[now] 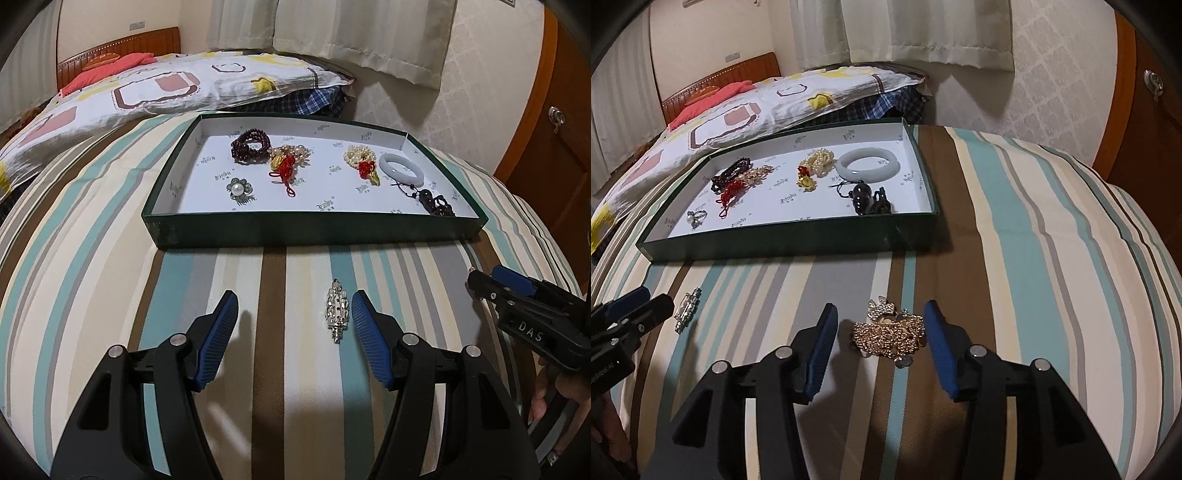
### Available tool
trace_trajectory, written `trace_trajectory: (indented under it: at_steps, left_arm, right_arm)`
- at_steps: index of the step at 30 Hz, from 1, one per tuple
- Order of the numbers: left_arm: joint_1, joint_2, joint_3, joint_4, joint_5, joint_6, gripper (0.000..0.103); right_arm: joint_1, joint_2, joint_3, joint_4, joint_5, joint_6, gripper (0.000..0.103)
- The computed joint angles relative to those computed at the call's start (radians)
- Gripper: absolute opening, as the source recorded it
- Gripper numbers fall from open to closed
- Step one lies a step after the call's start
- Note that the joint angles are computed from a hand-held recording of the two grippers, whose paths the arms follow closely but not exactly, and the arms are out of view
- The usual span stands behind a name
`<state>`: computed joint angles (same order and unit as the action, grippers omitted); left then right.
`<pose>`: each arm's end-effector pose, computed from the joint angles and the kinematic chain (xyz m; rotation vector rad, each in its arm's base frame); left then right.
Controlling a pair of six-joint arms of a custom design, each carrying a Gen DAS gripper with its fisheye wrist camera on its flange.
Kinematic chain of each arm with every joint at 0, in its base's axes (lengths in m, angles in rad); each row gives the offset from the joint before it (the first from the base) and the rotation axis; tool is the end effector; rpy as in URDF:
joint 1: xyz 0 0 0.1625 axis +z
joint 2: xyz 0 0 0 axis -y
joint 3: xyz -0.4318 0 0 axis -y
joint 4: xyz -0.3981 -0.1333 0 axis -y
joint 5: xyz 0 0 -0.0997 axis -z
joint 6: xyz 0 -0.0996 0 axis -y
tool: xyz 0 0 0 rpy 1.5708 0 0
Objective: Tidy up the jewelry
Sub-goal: 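Close right tool on the gold filigree brooch while left tool grips the silver brooch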
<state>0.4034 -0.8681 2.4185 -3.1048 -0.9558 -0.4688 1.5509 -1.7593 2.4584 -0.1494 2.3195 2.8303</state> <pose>-0.2797 -0.3268 0.0110 0.9121 2.4841 -0.5985 0.0608 -0.2352 0.2073 -0.1497 -2.1083 1.0066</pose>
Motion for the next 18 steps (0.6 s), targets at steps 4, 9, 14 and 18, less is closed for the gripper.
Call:
trace_trajectory:
  at_steps: [4,9,14,18]
  left_arm:
    - [0.002,0.002,-0.002,0.007,-0.003,-0.002,0.062]
    - [0.005,0.006,-0.005,0.010,-0.008,-0.003,0.062]
    - [0.004,0.013,-0.008,0.008,-0.016,0.001,0.062]
    - [0.004,0.020,-0.011,0.009,-0.024,0.004,0.062]
  right_arm:
    - [0.002,0.014,-0.005,0.017,0.012,0.022,0.048]
    - [0.035,0.045,-0.007,0.008,0.052,0.019,0.046]
    - [0.047,0.043,0.000,0.012,0.050,0.027,0.031]
    - [0.069,0.064,-0.002,0.008,0.056,0.037,0.018]
